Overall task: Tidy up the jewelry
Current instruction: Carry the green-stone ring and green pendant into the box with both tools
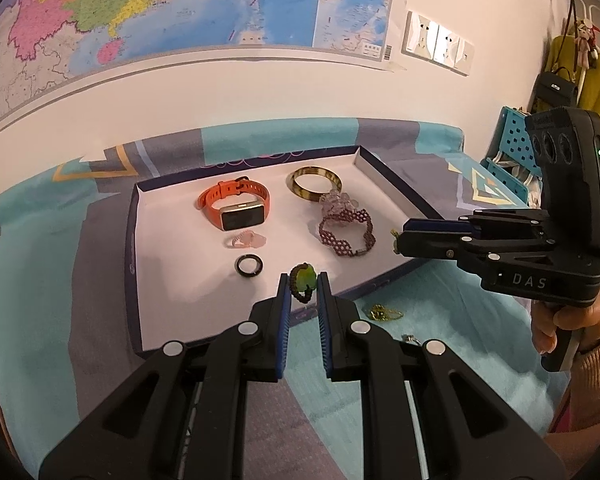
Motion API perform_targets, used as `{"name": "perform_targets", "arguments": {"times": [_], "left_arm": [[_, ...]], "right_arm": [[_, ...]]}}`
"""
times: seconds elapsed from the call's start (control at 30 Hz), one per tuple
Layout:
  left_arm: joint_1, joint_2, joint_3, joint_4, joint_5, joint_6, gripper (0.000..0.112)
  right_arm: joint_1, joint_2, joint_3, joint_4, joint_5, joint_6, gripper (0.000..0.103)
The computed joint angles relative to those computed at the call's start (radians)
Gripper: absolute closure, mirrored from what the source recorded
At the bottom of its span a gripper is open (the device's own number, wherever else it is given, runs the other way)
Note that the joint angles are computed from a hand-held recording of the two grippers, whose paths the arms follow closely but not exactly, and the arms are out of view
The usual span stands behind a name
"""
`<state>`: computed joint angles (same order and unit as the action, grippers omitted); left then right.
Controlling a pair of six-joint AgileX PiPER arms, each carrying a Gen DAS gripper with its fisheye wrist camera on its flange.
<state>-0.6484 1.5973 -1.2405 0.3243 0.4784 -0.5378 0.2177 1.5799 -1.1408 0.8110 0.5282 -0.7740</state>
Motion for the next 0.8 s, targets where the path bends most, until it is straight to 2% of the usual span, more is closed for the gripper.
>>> {"name": "perform_targets", "arguments": {"times": [0.8], "left_arm": [[0.048,0.094,-0.085,-0.027,0.026,0.035,0.099]], "right_arm": [[0.01,0.118,-0.129,-0.088,0.002,0.089,0.088]]}}
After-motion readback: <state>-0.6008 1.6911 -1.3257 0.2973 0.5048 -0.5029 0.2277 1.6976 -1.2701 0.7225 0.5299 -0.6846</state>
